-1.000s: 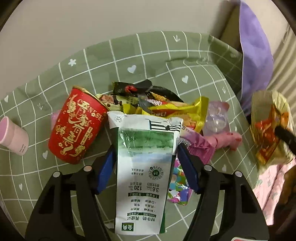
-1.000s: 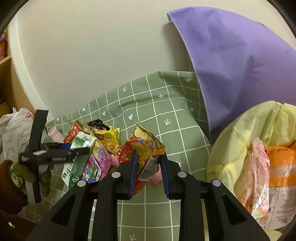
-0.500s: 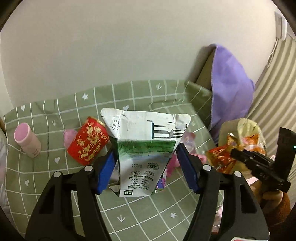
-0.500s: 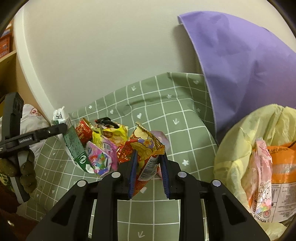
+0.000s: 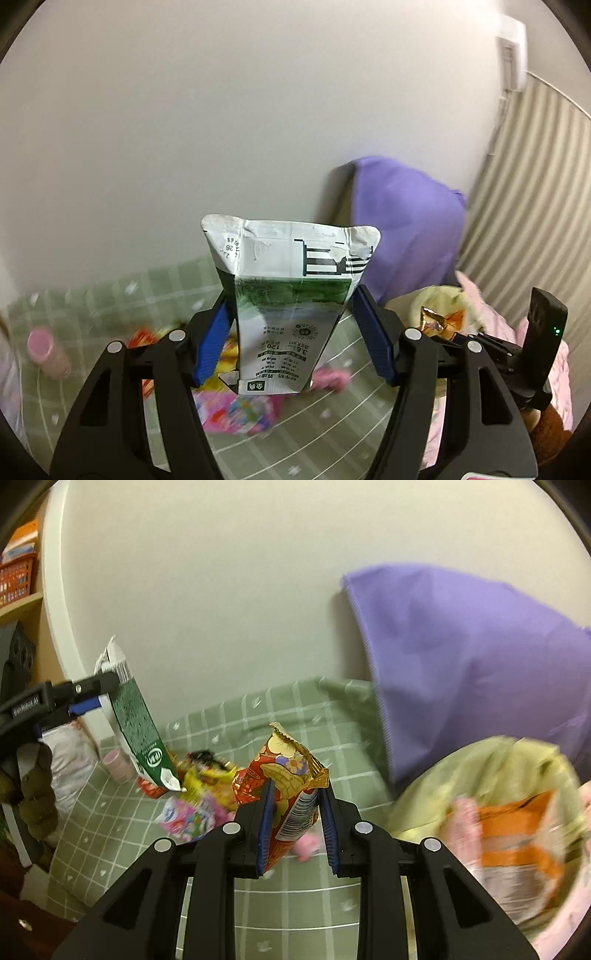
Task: Collect trash
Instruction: 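Carry the carton and wrapper to the yellow trash bag and release both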
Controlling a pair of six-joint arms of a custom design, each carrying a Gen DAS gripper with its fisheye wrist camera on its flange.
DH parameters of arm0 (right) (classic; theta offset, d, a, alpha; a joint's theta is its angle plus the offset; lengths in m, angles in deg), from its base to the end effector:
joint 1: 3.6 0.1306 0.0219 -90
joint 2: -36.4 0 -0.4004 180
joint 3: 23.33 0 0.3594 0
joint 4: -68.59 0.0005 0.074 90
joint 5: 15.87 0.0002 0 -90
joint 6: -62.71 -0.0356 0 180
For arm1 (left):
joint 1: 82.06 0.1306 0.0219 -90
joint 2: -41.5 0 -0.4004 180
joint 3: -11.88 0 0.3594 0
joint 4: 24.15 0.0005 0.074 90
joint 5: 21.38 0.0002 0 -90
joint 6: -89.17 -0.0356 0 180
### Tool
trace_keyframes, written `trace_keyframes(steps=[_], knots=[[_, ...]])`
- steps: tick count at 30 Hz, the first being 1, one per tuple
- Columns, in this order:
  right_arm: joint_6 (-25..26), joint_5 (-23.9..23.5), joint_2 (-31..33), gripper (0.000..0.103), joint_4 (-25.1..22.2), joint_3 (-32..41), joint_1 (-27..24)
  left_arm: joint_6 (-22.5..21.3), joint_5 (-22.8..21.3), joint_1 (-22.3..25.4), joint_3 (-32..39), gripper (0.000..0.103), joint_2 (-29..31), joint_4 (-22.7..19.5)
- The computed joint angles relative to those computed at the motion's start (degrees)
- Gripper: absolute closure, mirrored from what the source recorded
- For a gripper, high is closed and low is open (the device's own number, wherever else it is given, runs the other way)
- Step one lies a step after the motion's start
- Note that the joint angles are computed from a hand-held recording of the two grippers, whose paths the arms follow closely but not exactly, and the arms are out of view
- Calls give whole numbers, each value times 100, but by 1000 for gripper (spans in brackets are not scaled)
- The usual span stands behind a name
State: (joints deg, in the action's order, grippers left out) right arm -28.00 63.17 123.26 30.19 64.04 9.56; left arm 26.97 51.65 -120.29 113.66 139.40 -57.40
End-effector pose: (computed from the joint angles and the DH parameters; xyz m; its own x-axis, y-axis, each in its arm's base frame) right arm 0.4321 0.1075 0.4665 -0.6026 -0.1284 -0.7877 -0.3622 0.9235 0.1265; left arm 0.4221 -0.3199 0.4984 -0.5237 -0.1554 -0.8376 0.1671 0.9454 -0.2798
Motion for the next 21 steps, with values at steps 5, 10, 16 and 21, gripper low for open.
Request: trace_keyframes(steps=[5,10,16,21], knots=[[69,325,-306,79,117,77,-487,-729,538,-157,1044,41,552,54],[-21,526,-591,79,127,69,-1088,-1053,1162,-316,2186,41,1266,-31],[-86,750,-834,79,127,-34,-1592,-1270,1672,-447,3219,41,1976,-285],[-77,915,-987,79,87,-137,-1850,-1183,2099,-435,3790,41,2364,-493]])
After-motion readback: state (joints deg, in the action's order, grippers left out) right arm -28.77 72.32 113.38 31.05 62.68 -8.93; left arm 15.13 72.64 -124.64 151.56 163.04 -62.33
